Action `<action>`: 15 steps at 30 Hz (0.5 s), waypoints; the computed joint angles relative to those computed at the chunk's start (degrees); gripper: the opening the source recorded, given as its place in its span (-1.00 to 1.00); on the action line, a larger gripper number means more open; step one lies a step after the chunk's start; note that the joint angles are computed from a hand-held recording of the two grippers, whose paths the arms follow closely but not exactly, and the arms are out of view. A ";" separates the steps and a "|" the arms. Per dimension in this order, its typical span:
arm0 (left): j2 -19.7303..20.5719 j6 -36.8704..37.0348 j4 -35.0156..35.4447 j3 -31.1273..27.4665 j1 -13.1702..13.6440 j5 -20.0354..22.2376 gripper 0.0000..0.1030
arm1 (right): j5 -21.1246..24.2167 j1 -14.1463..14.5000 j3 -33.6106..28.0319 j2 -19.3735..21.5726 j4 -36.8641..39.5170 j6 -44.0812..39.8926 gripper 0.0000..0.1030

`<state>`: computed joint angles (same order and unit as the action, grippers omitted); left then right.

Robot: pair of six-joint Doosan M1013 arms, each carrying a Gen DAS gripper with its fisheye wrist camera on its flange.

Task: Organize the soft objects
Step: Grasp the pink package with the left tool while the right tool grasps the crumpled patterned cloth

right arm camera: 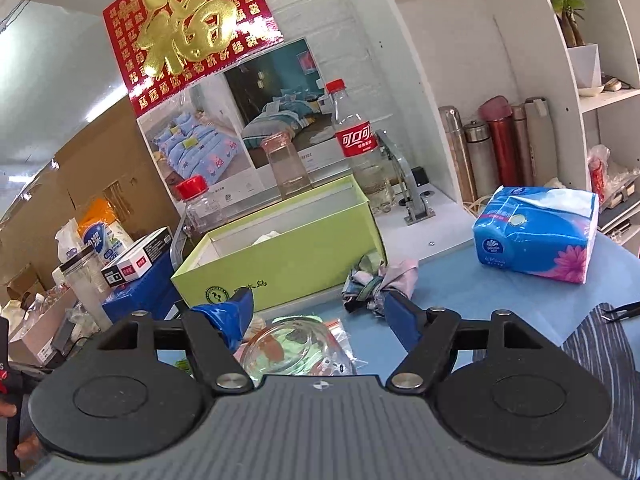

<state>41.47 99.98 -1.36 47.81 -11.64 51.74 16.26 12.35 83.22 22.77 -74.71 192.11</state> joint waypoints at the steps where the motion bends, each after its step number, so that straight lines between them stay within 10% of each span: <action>1: -0.68 -0.51 -0.34 1.12 0.20 -0.90 0.89 | -0.04 0.07 -0.04 0.06 0.43 -0.62 0.14; 6: 0.35 -2.61 -9.77 -1.40 0.85 -2.36 0.89 | 1.07 0.01 -0.60 0.22 0.25 -0.97 0.15; 15: 15.53 -23.81 3.00 -28.20 -2.41 16.57 0.89 | 4.82 -0.83 -0.48 -0.69 5.14 -8.93 0.17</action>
<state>57.00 76.17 1.64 19.61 -14.05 68.31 21.08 11.51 82.74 22.08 -69.58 183.18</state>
